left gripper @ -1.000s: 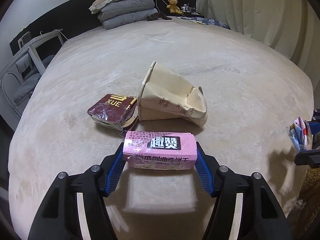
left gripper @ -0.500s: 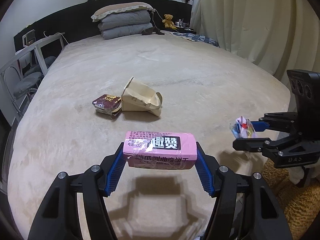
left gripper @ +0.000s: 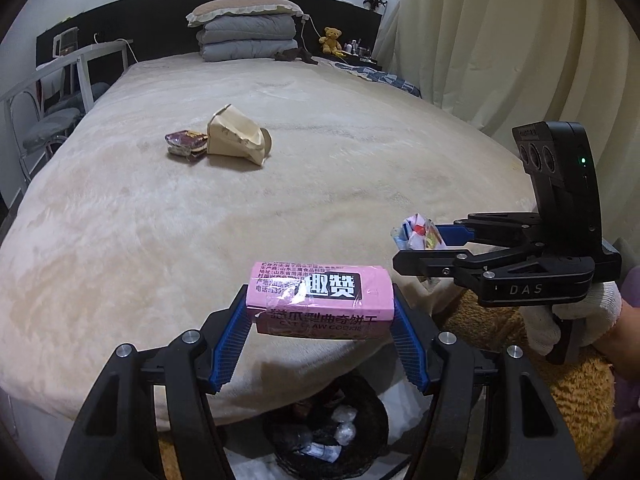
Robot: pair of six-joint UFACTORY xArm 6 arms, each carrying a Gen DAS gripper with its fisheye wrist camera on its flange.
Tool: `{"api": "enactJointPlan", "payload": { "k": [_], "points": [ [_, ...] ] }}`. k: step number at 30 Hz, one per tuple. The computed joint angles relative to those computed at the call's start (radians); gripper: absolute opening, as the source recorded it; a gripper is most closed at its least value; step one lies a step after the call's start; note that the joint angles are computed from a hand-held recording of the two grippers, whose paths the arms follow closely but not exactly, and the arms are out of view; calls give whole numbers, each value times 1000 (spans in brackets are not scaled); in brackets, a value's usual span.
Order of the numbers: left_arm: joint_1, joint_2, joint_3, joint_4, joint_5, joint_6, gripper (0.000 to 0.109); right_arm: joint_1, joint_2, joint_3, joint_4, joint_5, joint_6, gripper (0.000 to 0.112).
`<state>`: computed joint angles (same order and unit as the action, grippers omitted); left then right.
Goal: Collect trash
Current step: 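Carry the pink box and wrapper down to the bin and open both tools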
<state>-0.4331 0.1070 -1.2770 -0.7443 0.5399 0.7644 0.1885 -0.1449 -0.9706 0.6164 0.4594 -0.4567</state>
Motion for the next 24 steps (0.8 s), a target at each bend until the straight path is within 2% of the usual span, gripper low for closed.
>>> {"api": "enactJointPlan", "payload": {
  "k": [6,14,20,24],
  "points": [
    [-15,-42,85,5,34,-21,63,12,-33,47,-10,19,10,46],
    [-25,-59,147,47,85,-67,63,17,-55,93,-40,94,23,46],
    [-30,-30,149,122,139,-133,63,19,-44,107,-71,156,44,46],
    [-33,17,117,217,188,-208,63,20,-19,99,-109,205,62,46]
  ]
}}
